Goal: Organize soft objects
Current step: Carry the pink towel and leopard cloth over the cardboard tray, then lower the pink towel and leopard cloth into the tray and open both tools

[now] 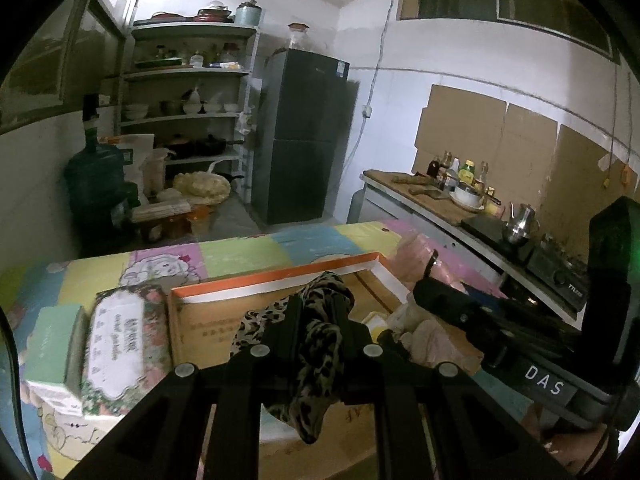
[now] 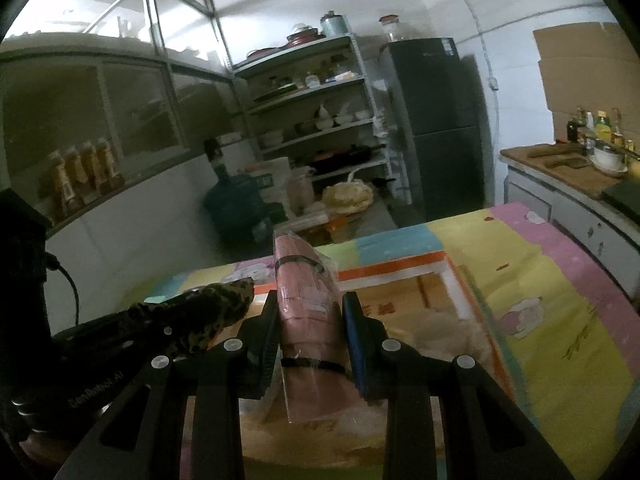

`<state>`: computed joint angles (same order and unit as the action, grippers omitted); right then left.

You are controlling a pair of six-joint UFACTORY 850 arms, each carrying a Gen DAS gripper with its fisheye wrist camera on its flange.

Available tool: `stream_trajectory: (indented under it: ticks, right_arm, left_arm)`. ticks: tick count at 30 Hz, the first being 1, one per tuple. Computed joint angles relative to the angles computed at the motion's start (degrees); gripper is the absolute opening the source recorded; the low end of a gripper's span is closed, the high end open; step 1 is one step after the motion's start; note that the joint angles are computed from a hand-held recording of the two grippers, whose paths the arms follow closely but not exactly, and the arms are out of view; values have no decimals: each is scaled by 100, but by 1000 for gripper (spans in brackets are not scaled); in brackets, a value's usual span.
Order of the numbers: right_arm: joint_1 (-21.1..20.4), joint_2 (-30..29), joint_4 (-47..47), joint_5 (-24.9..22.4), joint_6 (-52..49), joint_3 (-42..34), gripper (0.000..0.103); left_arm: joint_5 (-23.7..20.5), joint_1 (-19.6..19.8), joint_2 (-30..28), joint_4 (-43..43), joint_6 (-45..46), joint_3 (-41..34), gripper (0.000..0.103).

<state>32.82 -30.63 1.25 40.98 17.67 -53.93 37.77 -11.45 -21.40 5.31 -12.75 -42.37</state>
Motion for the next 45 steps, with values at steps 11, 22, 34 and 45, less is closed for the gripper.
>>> stream_trajectory:
  ticks: [11,22,34,45]
  right_arm:
    - [-417,-115,-117,-101,-8,-195,31]
    - [-647,-518,-483,-683,152,-799,31]
    - [-709,-1010,-905,-1464,432,-1406,31]
    - [-720,-1145,-1038,-1634,552,-1573,31]
  left_arm:
    - [-450,-177,-468,-136,-12,-682,14]
    - [-982,-259,-1006,-380,194,-1355,14]
    - [-1455,-334,-1466,-643,499,-1845,14]
    - [-1542,-318,-1635,-456,304,-2003,14]
